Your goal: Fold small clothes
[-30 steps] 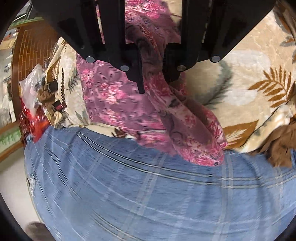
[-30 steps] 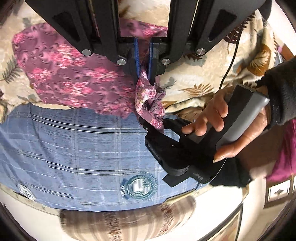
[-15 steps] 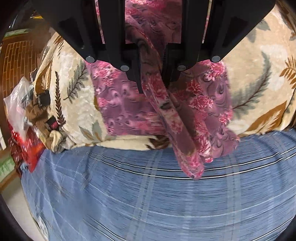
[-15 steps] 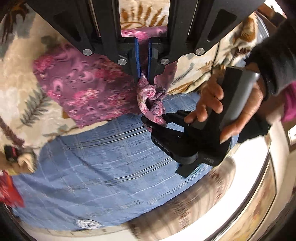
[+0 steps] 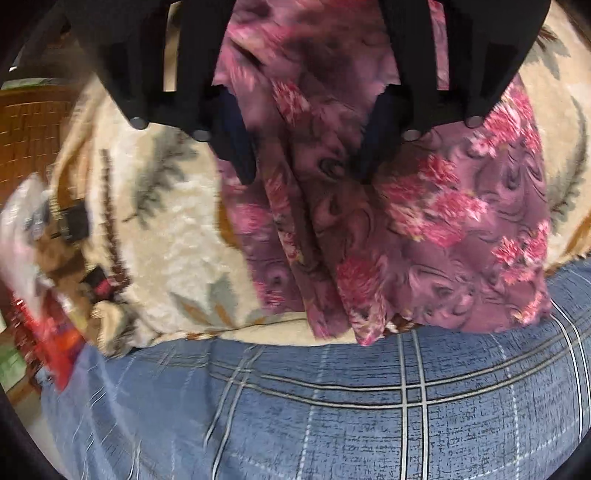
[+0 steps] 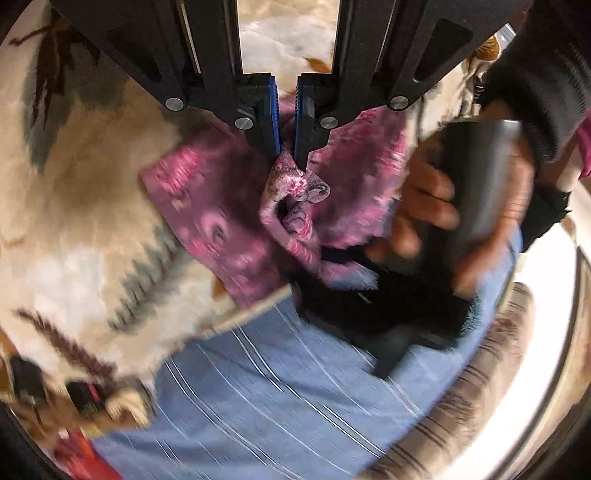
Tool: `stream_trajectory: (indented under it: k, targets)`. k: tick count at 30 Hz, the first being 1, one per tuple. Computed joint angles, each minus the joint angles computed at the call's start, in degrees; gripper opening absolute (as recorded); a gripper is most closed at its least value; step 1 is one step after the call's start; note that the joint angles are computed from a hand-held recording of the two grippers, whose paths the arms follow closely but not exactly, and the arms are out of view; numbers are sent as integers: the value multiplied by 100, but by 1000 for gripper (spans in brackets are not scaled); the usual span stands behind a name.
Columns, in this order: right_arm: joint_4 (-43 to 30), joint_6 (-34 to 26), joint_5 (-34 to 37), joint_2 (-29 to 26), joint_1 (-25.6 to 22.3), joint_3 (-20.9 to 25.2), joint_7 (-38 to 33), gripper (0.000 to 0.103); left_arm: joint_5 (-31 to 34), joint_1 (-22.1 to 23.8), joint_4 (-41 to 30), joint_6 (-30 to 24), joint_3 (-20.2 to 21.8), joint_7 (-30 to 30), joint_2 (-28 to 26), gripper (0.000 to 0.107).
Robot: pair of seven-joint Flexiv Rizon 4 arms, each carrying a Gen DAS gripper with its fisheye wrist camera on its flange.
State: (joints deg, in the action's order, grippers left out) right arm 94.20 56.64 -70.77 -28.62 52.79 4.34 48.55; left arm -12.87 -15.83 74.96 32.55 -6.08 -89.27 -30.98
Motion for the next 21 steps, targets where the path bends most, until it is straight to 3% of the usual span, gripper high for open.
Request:
stream_trajectory:
  k: [3, 6, 8, 10, 11, 12, 13, 15, 16, 18, 21]
  targets:
    - [-82, -46, 458, -89, -39, 122, -302, 12, -345, 194, 388, 310, -56, 148, 301, 58]
    - [-68, -246, 620, -6, 71, 84, -347, 17, -263, 308, 851, 826, 168, 1, 643, 67]
    - [71, -625, 241, 240, 255, -54, 81, 21, -253, 468, 1230, 1074, 303, -110, 867, 67]
    - [156, -1530, -321, 489, 493, -134, 524, 28, -365, 662, 1588, 1196, 356, -138, 1037, 67]
    - [160, -1789, -548, 560, 512, -140, 609, 37, -493, 777, 1774, 1264, 355, -105, 1093, 67]
    - [127, -1808, -756, 584, 452, -147, 602, 48, -616, 868, 1914, 1291, 340, -72, 1124, 67]
    - [55, -1454, -987, 562, 239, -151, 512, 53, -774, 956, 2074, 1294, 311, -15, 1165, 67]
    - [-304, -189, -1248, 289, -359, -143, 93, 55, -1131, 1079, 2358, 1298, 218, 147, 1208, 67]
    - [-651, 348, -899, -18, -633, -95, -517, 55, -1288, 1114, 2471, 1321, 172, 242, 1216, 67]
    - [-1222, 604, 219, -538, -876, 96, -1774, 55, -1620, 1169, 2703, 1375, 85, 501, 1284, 67]
    - [-2107, 489, 1547, -1278, -1108, 519, -3330, 53, -1876, 1162, 2875, 1475, 48, 770, 1347, 67]
